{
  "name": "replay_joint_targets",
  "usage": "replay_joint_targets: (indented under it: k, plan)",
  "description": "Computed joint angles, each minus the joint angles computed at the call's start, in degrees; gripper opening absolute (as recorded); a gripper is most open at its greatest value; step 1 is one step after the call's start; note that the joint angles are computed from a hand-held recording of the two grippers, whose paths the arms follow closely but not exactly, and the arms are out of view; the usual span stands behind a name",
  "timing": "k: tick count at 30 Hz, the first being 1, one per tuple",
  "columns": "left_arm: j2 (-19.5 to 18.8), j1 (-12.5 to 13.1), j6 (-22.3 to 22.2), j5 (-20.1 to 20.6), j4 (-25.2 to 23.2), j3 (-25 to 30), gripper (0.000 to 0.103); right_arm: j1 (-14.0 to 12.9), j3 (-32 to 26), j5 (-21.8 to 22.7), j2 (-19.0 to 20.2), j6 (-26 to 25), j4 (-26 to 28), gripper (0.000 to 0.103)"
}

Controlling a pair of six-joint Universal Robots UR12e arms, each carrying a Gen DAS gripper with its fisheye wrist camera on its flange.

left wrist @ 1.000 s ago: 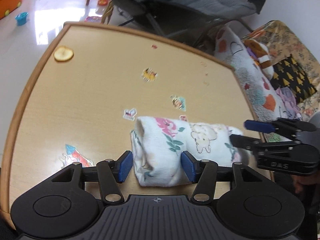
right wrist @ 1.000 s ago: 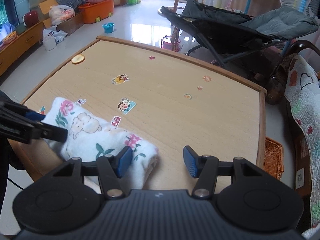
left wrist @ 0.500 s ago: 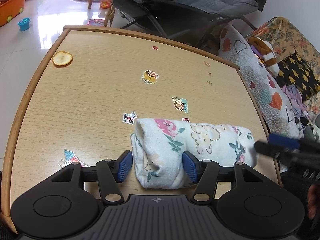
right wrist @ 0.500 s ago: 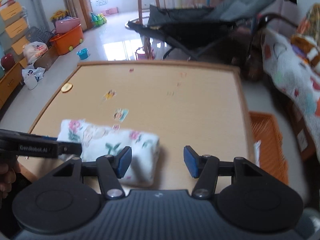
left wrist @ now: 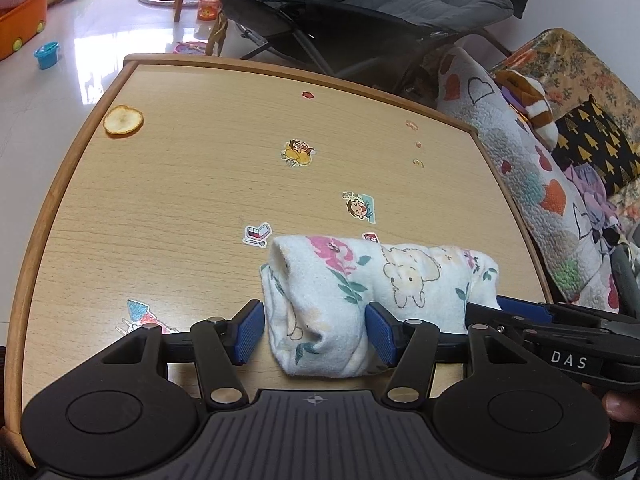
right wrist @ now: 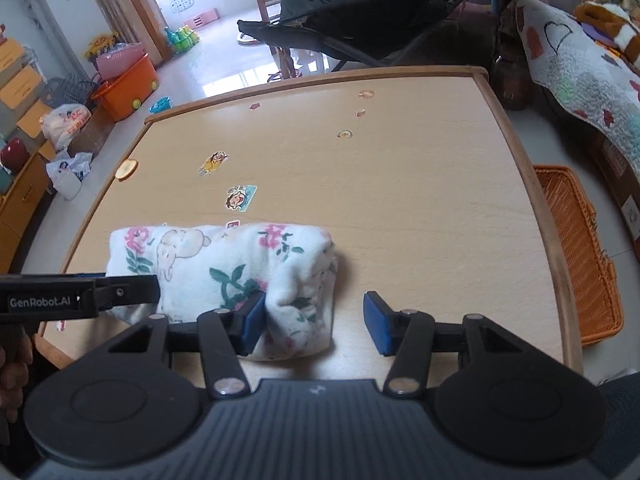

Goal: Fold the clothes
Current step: 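Hold the rolled garment's end with both tools and square it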

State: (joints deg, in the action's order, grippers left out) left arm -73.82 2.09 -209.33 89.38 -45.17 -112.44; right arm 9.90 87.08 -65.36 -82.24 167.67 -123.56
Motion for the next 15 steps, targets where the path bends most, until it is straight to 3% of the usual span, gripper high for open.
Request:
replay_joint_targets:
  k: [6, 15]
  plan:
    - [-0.1, -0.1, 0.1, -0.3, -0.2, 0.1, 0.059, -0.6, 0.7, 3.7, -0.3, 0.8, 0.2, 0.031]
    - [0.3, 0.6, -0.8, -3.5, 0.9, -0.6, 0.046, -0.5, 0.8, 4.5, -0.5, 0.5, 0.2, 0.021]
